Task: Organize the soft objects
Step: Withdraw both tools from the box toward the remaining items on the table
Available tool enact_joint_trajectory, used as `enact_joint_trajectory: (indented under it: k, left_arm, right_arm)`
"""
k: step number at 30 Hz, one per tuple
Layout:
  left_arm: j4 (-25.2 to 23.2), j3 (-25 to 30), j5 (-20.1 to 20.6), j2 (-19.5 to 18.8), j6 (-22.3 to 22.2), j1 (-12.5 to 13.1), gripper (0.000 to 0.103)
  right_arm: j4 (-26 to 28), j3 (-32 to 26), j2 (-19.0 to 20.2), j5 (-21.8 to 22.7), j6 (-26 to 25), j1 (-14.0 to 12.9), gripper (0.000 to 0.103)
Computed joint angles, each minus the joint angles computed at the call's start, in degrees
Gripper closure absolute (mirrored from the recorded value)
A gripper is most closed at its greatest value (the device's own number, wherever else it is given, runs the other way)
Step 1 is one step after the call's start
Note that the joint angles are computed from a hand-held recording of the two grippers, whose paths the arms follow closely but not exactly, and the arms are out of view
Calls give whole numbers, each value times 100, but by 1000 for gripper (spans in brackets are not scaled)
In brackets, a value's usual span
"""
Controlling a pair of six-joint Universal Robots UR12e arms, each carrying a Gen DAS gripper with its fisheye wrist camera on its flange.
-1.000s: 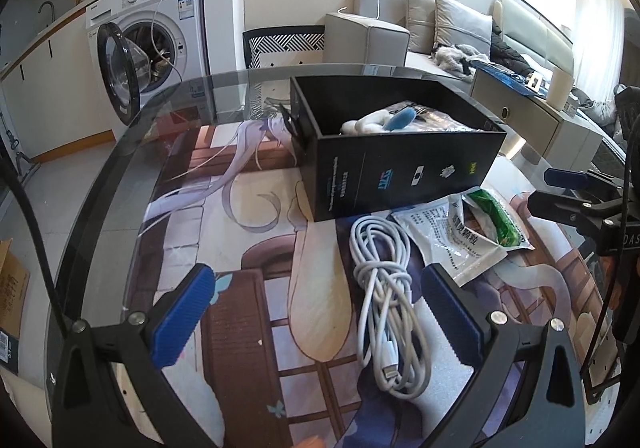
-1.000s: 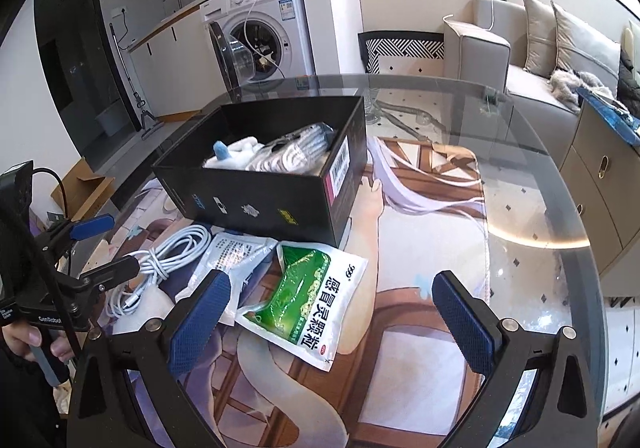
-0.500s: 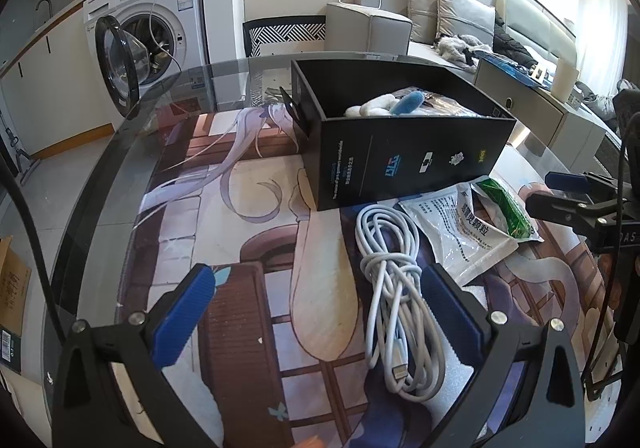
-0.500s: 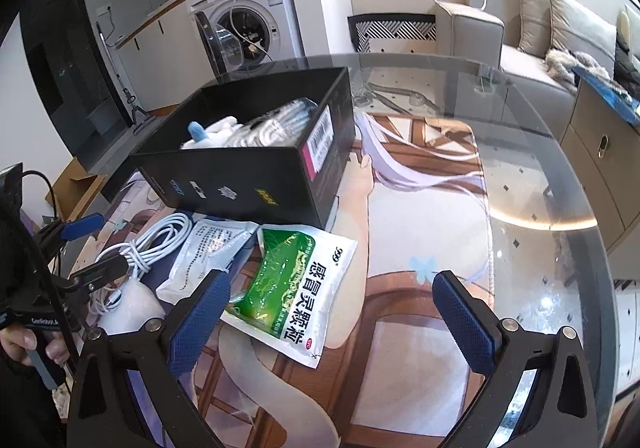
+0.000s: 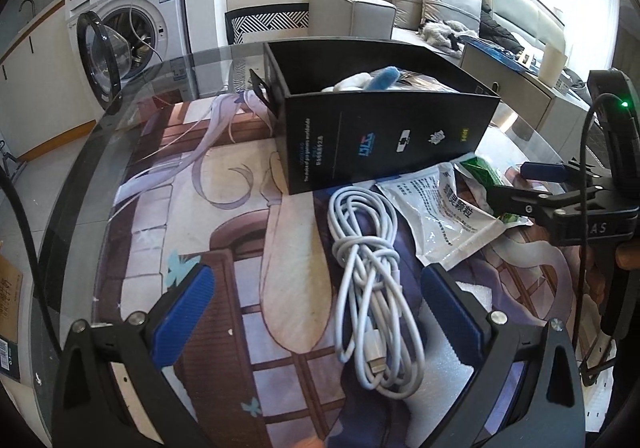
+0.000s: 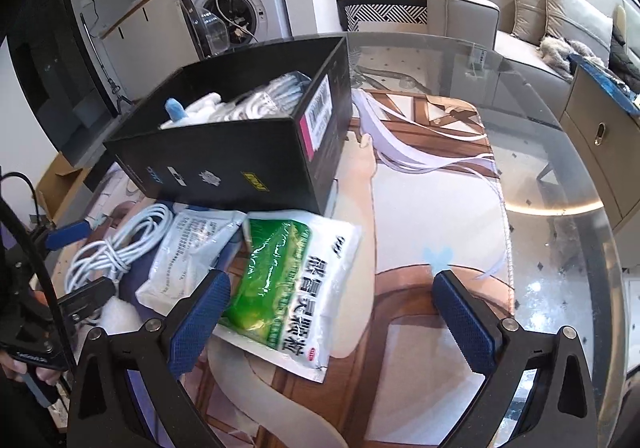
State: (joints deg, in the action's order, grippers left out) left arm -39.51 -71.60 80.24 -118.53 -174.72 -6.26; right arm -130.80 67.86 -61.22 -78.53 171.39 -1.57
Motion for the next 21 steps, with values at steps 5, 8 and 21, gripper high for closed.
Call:
enact_joint_trajectory:
  k: [5,8,21]
  left_arm:
    - [23,2,7,9,-28,10,0]
    - [23,26,-33,-3,-139,41,0]
    - [-278,196,54,-97,-223,29,0]
  right_arm:
    - [93,-5,-14,-87,-51,-30,0]
    - [89,-5,-22,-99,-47,-61,0]
    - [28,5,1,-297,-259,53,0]
